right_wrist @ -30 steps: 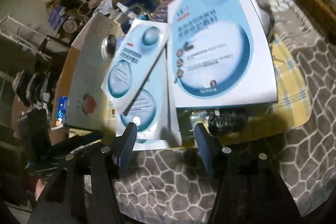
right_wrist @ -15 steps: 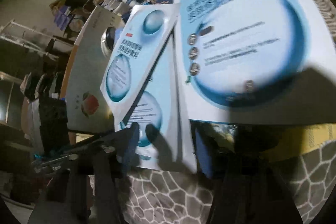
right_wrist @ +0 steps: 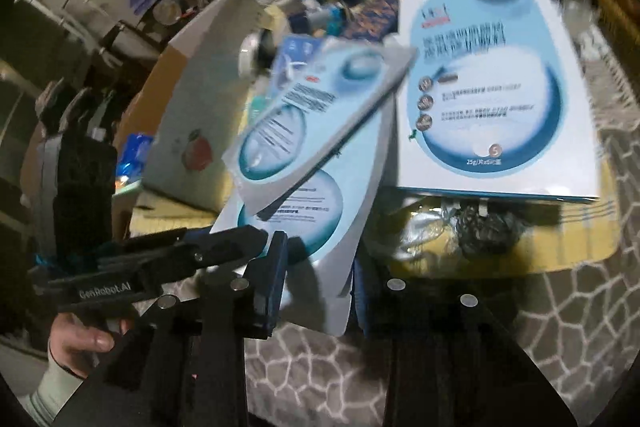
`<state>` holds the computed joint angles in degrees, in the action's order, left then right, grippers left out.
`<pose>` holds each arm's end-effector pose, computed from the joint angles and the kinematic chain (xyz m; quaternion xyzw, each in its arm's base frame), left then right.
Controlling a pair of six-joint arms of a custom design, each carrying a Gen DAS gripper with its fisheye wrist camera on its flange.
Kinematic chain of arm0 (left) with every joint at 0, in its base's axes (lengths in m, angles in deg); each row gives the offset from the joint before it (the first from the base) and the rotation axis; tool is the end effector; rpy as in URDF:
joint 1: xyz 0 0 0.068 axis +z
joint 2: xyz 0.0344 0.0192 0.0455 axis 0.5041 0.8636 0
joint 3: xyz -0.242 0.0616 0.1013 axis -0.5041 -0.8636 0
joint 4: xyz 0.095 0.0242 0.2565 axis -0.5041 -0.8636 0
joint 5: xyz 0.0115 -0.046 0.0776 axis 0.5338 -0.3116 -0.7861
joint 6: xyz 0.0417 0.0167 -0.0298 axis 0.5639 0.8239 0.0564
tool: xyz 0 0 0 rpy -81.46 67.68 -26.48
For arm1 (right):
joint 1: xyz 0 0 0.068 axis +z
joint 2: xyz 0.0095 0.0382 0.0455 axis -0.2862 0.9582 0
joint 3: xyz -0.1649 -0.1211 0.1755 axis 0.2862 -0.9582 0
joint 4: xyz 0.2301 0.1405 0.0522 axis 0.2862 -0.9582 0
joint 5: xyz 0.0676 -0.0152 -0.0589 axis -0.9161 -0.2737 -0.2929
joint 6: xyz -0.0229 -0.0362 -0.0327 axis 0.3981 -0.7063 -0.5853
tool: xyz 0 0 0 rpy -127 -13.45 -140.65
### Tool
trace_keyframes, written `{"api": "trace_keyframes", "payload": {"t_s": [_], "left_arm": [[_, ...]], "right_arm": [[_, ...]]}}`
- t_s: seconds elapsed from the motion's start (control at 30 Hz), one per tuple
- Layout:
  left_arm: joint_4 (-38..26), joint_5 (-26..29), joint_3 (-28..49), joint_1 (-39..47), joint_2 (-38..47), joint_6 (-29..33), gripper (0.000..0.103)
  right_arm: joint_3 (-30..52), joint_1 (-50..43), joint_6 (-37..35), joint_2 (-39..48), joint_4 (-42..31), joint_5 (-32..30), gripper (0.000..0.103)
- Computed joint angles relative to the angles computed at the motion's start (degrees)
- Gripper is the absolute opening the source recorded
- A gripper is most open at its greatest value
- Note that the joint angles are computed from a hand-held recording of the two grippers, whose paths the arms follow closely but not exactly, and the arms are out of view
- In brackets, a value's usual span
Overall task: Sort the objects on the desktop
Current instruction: 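Lift the UEH sachets with the left gripper and carry them toward the box, then lower the UEH sachets into the box and open the left gripper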
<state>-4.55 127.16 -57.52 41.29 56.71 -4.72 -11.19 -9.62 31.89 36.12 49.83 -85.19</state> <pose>0.1956 0.0136 0.1019 0.0314 0.9292 -0.3388 0.1445 0.2138 0.0457 0.1148 -0.1546 0.9336 0.2808 0.1602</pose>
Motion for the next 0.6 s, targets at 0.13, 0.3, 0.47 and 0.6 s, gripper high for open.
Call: {"api": "trace_keyframes", "payload": {"t_s": [0.13,0.3,0.47,0.6], "left_arm": [[-10.32,4.65,1.62,3.90,-6.08,4.79,0.027],[-26.02,8.87,7.25,10.00,-12.34,13.63,0.027],[-41.57,11.74,15.11,17.41,-14.68,25.39,0.027],[-51.15,13.10,21.62,24.28,-11.71,35.13,0.027]], "right_arm": [[0.05,-0.14,-0.51,-10.65,-7.96,-0.45,0.032],[2.83,3.30,2.71,-23.03,-16.31,0.70,0.032],[7.26,9.38,7.24,-30.50,-20.86,3.64,0.032],[10.83,17.14,12.41,-31.88,-20.26,8.12,0.032]]}}
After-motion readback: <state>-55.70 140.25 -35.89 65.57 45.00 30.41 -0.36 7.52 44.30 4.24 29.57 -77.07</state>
